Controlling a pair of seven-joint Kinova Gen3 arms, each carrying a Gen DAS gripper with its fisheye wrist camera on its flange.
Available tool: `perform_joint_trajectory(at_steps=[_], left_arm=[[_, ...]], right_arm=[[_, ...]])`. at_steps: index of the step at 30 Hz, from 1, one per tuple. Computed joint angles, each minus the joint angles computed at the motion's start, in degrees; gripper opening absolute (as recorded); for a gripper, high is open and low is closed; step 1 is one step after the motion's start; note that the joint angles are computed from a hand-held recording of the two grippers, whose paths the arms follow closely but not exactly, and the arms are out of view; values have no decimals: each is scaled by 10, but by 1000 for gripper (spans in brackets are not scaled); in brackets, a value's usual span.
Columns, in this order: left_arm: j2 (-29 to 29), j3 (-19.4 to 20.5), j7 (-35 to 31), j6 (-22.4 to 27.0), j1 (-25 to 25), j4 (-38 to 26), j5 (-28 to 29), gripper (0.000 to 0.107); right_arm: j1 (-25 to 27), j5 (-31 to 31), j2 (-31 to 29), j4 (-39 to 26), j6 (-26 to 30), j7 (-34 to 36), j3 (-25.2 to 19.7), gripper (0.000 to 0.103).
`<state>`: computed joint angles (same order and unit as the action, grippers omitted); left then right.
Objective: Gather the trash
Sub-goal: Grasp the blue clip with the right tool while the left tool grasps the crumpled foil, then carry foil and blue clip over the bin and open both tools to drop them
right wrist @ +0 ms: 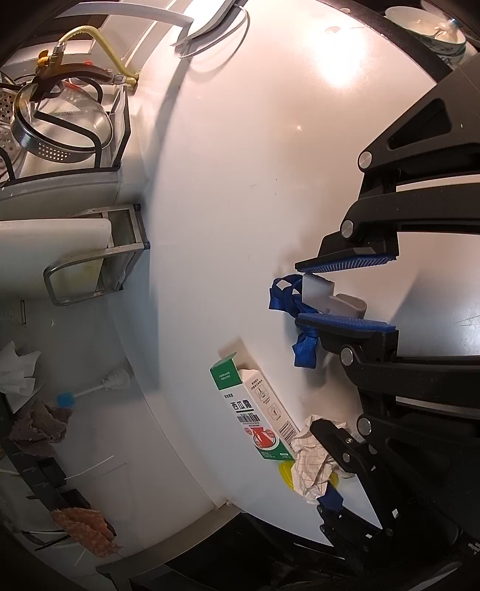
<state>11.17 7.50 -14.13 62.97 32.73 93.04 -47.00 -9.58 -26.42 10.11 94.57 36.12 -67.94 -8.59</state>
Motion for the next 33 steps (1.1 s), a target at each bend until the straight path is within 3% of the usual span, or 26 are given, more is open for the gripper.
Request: perform_joint_trajectory(at_steps=[2, 5, 10, 17, 25, 33], left_arm=[[-8, 0, 10, -11, 1, 11, -7, 32], [-21, 5, 21, -23, 0, 27, -15, 28], [-42, 20, 29, -23, 0, 45, -20, 27], [-78, 62, 50, 27, 19, 70, -43, 27], [-111, 116, 90, 65, 45, 103, -60, 27], [-147, 161, 124, 83, 59, 131, -37, 27]], right_arm=[[0, -1, 0, 1, -1, 1, 0, 22], [0, -3, -2, 3, -4, 3, -1, 22], [0, -10, -8, 13, -14, 11, -3, 22], [3, -38, -43, 49, -38, 43, -1, 22], [-8, -74, -134, 142, -52, 86, 34, 22], [-37, -11, -257, 245, -60, 11, 52, 22]])
